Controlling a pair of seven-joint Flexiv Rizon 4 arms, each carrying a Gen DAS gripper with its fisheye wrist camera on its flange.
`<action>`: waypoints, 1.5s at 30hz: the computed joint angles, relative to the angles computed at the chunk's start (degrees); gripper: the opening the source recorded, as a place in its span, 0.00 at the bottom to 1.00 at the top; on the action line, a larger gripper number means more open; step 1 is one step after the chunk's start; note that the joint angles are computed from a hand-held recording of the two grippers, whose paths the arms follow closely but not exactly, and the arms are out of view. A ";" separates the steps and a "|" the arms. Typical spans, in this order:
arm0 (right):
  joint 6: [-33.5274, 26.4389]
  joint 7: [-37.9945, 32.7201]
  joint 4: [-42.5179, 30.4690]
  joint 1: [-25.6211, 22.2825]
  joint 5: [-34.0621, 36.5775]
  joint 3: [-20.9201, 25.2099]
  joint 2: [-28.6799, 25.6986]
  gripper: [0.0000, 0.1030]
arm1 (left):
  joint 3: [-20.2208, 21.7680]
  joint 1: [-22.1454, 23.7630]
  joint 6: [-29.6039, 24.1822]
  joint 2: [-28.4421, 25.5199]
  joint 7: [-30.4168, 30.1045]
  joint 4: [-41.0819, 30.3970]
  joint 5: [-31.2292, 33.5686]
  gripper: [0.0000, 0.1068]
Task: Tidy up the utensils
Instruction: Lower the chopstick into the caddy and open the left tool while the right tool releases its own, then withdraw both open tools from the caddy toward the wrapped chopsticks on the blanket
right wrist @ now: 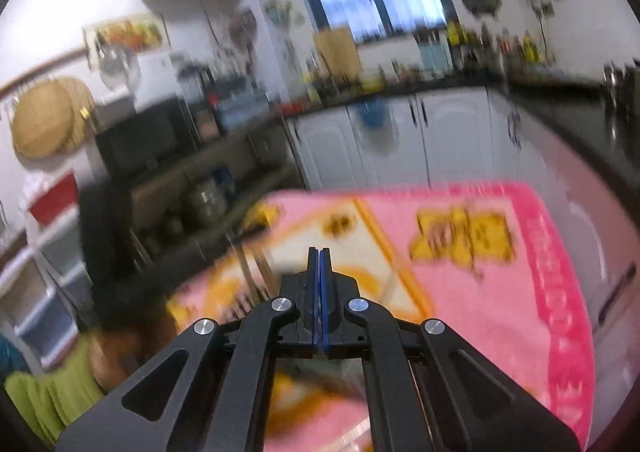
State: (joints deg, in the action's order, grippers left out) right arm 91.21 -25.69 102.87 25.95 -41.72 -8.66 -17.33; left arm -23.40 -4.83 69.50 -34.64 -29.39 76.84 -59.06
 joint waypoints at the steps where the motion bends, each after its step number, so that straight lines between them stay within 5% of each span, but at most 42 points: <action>1: -0.75 -1.13 1.03 -1.17 1.71 2.24 -0.08 0.02 | 0.48 -0.09 -0.58 0.03 -0.74 0.08 0.53 0.18; 5: -4.77 -5.15 4.71 -3.18 7.19 8.42 -0.11 0.17 | 1.06 -0.19 0.11 0.53 -1.19 1.41 1.14 0.33; 11: -6.18 -7.45 9.18 -2.26 11.16 11.60 -0.28 0.26 | 1.42 0.32 1.20 2.61 -0.26 4.97 1.28 0.56; 19: -2.85 -2.38 13.91 2.87 9.40 7.58 1.00 0.33 | 0.29 1.53 3.89 8.97 10.69 13.30 -9.44 0.80; 25: -0.39 6.12 16.52 7.68 0.21 0.12 3.19 0.37 | 2.31 -0.27 4.68 13.94 20.33 18.94 -21.02 0.86; 32: 1.38 18.91 18.68 9.21 -15.86 -5.63 6.01 0.42 | 7.53 -3.76 3.08 17.06 22.59 23.52 -26.11 0.86; 39: 0.68 30.13 19.30 6.80 -29.84 -5.30 8.10 0.43 | 12.46 -7.85 3.13 18.85 25.00 26.98 -30.37 0.86; 45: -0.08 33.28 19.29 3.39 -33.81 -1.42 8.27 0.43 | 14.22 -9.30 3.21 19.55 25.33 29.31 -30.72 0.86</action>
State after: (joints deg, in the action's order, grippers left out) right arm 91.13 7.60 122.16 29.33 -75.52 -10.07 -9.06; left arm -9.17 -14.14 72.71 -15.09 -4.06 106.16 -89.77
